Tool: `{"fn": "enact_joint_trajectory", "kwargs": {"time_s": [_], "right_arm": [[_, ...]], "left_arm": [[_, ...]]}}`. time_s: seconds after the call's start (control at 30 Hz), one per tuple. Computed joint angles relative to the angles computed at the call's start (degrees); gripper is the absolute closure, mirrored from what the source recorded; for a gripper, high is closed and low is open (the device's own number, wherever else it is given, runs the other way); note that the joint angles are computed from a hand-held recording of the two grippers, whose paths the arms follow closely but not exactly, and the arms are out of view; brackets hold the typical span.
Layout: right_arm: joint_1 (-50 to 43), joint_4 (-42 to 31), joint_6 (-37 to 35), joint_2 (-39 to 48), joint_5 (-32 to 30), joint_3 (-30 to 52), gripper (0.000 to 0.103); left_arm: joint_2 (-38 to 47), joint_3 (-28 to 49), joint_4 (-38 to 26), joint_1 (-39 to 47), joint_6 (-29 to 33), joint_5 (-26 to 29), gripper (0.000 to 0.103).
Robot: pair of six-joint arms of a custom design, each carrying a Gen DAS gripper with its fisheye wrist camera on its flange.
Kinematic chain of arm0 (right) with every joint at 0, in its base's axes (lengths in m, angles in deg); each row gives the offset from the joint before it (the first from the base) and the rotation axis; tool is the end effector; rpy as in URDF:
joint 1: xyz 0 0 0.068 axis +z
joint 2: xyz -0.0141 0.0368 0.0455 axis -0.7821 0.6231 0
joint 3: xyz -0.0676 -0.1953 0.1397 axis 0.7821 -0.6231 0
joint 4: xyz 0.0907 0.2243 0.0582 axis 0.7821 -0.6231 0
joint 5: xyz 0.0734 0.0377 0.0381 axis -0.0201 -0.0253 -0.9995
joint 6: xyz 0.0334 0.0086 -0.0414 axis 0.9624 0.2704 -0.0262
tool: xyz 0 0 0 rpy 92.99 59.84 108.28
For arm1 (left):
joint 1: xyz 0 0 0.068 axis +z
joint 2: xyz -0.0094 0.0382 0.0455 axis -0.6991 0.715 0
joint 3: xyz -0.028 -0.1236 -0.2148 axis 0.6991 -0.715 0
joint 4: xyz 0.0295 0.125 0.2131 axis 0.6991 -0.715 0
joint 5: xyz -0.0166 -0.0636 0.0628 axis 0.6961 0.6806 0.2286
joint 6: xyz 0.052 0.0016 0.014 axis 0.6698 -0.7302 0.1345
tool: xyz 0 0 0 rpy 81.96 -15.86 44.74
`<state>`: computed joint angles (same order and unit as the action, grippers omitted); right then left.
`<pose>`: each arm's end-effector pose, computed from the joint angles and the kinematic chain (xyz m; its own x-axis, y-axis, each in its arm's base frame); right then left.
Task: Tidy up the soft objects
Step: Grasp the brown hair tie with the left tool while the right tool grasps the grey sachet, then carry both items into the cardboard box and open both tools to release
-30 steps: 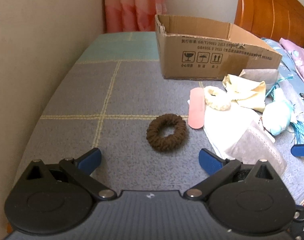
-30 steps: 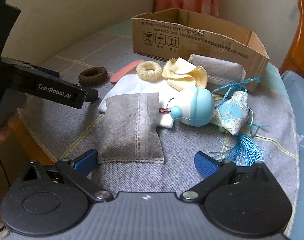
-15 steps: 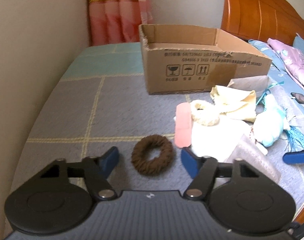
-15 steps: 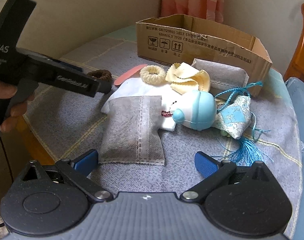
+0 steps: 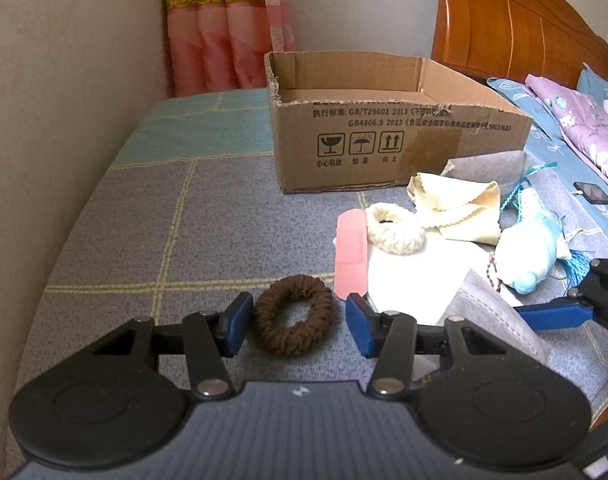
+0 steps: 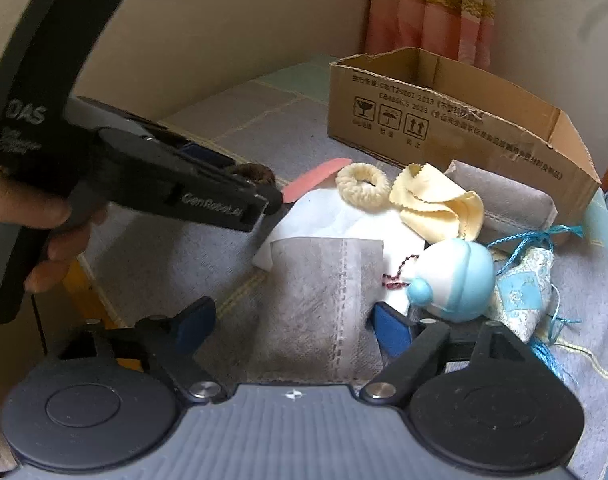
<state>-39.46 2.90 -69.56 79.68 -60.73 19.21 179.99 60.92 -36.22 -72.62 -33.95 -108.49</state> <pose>0.3309 0.0857 0.0657 -0.4131 -0.6628 -0.6245 -0.8351 0.5493 -0.0305 0.2937 -0.1400 0.0465 -0.6889 -0.1575 -0.7076 -0.2043 0.9787 -0.0190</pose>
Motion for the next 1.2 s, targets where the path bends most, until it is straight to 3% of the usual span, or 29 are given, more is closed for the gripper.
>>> {"fn": "enact_joint_trajectory", "kwargs": {"time_s": [0.17,0.33,0.5,0.93,1.07,1.2], "right_arm": [[0.4,0.5,1.6,0.1,1.7,0.5,0.028],[0.7,1.5,4.0,-0.3,3.9,0.5,0.047],[0.2,0.3,3.5,-1.7,3.7,0.2,0.058],[-3.1,-4.4,1.7,-7.5,0.3,0.7,0.062],[-4.7,-6.3,1.4,-8.4,-1.6,3.3,0.062],[-6.1,-7.8,1.8,-7.7,-2.8,7.8,0.062]], "left_arm": [[-0.4,0.0,-0.9,-0.2,0.1,0.3,0.053],[-0.8,-0.2,-1.0,-0.1,0.0,0.7,0.067],[-2.3,-0.9,-1.8,-0.5,0.3,1.2,0.07],[-13.5,-2.1,-8.7,-2.0,3.1,2.1,0.07],[-14.9,1.7,-9.8,-0.5,7.7,2.2,0.07],[-11.7,9.7,-11.7,3.1,13.3,5.9,0.07]]}}
